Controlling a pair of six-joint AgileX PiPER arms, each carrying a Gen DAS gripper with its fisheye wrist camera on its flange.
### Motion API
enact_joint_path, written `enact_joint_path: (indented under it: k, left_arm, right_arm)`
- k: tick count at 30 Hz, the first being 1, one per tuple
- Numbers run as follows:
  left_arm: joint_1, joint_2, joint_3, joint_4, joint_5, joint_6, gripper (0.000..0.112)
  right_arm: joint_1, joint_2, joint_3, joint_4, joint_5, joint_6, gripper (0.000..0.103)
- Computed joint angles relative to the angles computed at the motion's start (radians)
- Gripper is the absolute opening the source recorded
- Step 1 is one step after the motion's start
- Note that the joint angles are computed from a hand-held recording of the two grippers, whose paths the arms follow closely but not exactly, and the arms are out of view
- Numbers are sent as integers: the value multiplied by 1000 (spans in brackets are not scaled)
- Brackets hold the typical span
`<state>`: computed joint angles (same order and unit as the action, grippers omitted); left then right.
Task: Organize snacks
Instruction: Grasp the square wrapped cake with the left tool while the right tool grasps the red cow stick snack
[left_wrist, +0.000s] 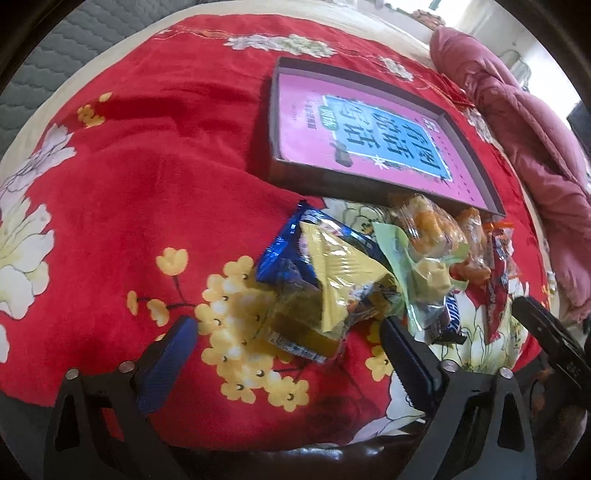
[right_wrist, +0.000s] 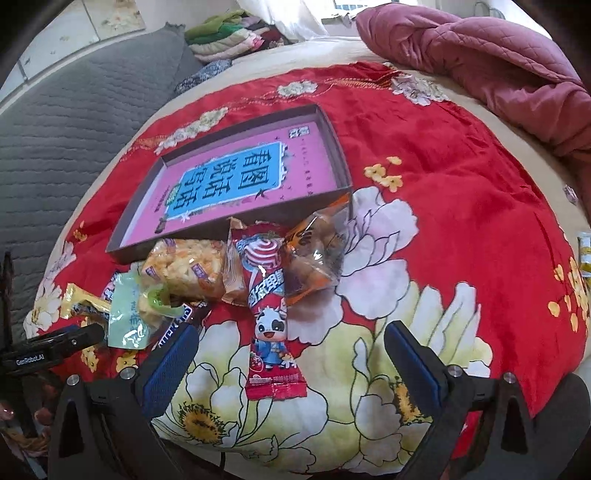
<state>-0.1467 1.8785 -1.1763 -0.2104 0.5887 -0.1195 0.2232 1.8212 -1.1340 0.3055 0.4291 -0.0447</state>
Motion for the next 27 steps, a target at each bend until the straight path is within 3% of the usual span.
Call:
enact_joint_path:
  k: [4, 6, 15, 16, 17, 18, 22, 24, 27]
  left_arm:
    - [3, 5, 3, -52, 1, 68, 95]
    - [1, 5, 4, -59, -3, 87, 95]
    - [17, 19, 0, -133, 5, 181, 93]
    - [22, 19, 1, -143, 4, 189, 88]
    - [27, 21, 0, -155, 4, 204, 72]
    - [35, 27, -5, -162, 15, 220, 67]
    - [38, 33, -3, -169, 17, 235, 63]
    - [36, 28, -1, -162, 18, 242, 52]
    - [47, 23, -3, -178, 37, 266, 50]
  right_arm:
    - [32, 35, -38, -82, 22, 50, 82]
    - [35, 48, -49, -67, 27, 26, 70]
    - [35, 99, -87, 8, 33, -76, 46]
    - [35, 104, -91, 18, 35, -86, 46]
    - [35, 106, -92, 17, 36, -87, 43]
    - [34, 107, -92, 27, 35, -97, 40]
    - [31, 106, -88, 60, 33, -134, 36]
    - [30, 104, -84, 66, 31, -141, 34]
    - [22, 97, -76, 116, 30, -193, 27]
